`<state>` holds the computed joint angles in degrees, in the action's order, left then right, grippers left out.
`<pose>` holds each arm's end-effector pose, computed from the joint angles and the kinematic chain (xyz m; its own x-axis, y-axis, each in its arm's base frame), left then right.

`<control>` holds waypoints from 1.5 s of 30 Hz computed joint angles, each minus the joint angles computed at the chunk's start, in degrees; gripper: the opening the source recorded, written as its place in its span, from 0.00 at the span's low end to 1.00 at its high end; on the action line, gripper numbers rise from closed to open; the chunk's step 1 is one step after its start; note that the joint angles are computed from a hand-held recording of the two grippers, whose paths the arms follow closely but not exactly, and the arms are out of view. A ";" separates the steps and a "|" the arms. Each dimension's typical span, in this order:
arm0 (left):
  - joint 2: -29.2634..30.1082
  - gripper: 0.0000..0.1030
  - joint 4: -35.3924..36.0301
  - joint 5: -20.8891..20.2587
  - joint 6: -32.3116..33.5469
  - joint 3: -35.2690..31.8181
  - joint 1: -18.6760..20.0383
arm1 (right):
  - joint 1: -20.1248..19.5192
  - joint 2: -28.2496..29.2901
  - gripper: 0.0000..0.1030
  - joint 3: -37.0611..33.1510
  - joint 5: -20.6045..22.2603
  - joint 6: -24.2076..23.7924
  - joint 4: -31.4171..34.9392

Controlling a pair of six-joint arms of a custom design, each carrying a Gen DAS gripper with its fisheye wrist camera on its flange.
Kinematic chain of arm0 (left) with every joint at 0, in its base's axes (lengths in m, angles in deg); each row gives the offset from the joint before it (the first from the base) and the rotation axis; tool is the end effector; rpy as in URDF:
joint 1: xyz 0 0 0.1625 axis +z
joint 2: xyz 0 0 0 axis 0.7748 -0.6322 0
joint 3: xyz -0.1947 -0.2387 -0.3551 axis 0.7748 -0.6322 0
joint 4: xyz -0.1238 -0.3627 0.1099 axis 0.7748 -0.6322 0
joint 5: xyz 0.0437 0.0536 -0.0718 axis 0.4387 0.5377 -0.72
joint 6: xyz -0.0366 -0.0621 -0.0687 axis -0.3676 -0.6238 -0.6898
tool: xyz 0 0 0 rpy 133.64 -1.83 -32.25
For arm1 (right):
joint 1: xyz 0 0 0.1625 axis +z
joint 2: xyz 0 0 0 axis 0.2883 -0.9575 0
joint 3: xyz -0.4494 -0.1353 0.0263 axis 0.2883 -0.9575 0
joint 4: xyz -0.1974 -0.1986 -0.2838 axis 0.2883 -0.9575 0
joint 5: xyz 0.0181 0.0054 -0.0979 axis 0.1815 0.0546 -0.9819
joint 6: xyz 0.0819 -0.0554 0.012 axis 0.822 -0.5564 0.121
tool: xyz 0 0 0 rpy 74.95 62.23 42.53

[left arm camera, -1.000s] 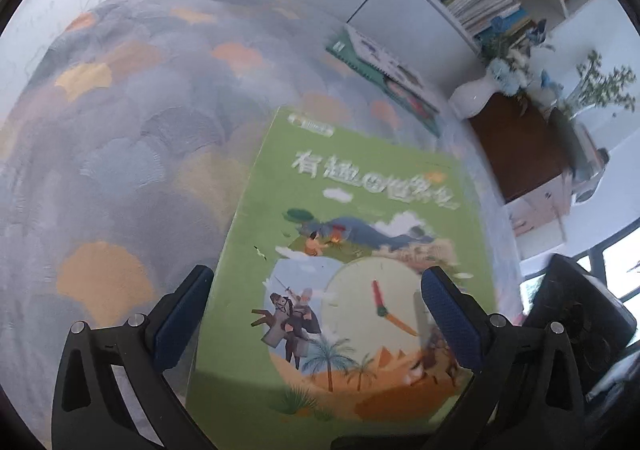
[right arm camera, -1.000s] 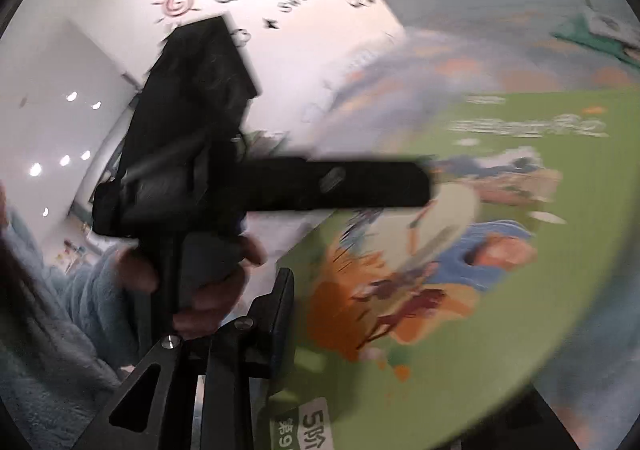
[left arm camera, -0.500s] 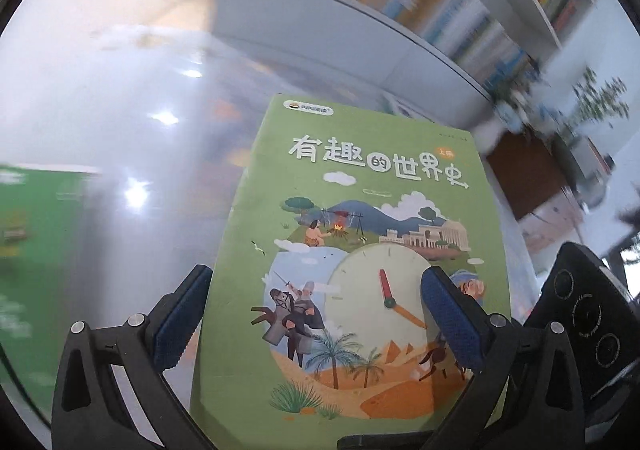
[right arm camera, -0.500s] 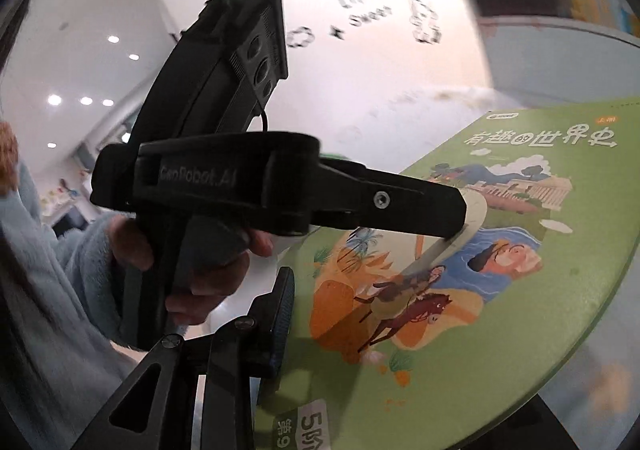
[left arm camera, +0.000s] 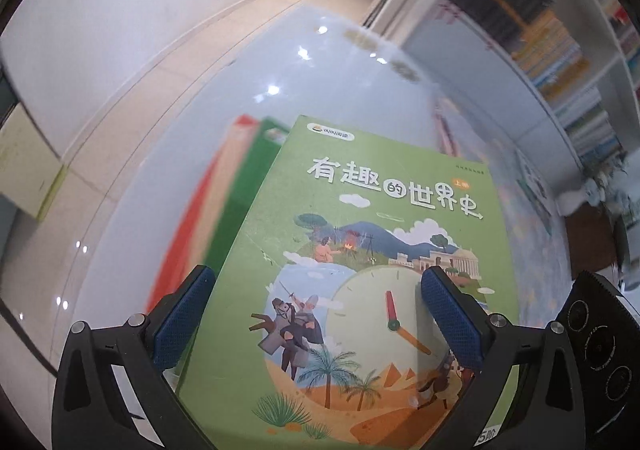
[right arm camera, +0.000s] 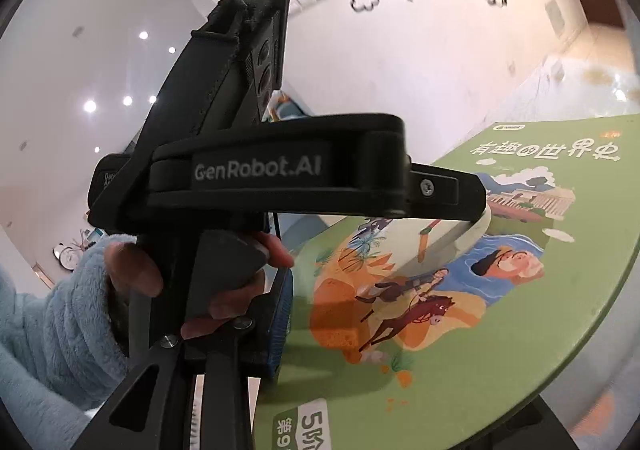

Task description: Organize books

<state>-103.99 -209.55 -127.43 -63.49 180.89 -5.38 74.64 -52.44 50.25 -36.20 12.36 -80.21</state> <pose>-0.2446 -0.5406 0.1512 -0.8340 -0.4610 -0.3032 -0.1681 0.7356 -0.6562 0.1718 -0.5821 0.1531 -0.4784 -0.7860 -0.3915 -0.8457 0.5325 -0.0357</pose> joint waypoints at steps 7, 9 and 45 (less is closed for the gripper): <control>0.25 0.99 -5.21 -2.94 2.10 1.99 2.87 | 0.93 3.08 0.31 1.10 -4.97 4.74 -3.54; 0.16 0.98 -6.37 -4.35 2.11 3.05 3.35 | 2.07 4.07 0.33 -0.24 -9.16 8.01 -3.11; 10.72 0.99 -0.14 -10.33 45.47 -24.15 -9.08 | 4.29 -26.55 0.94 -6.70 -42.56 22.97 -31.78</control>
<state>-93.27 -209.70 -137.76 -18.02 156.73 -14.45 78.94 -78.99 43.55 -78.76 35.32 -111.99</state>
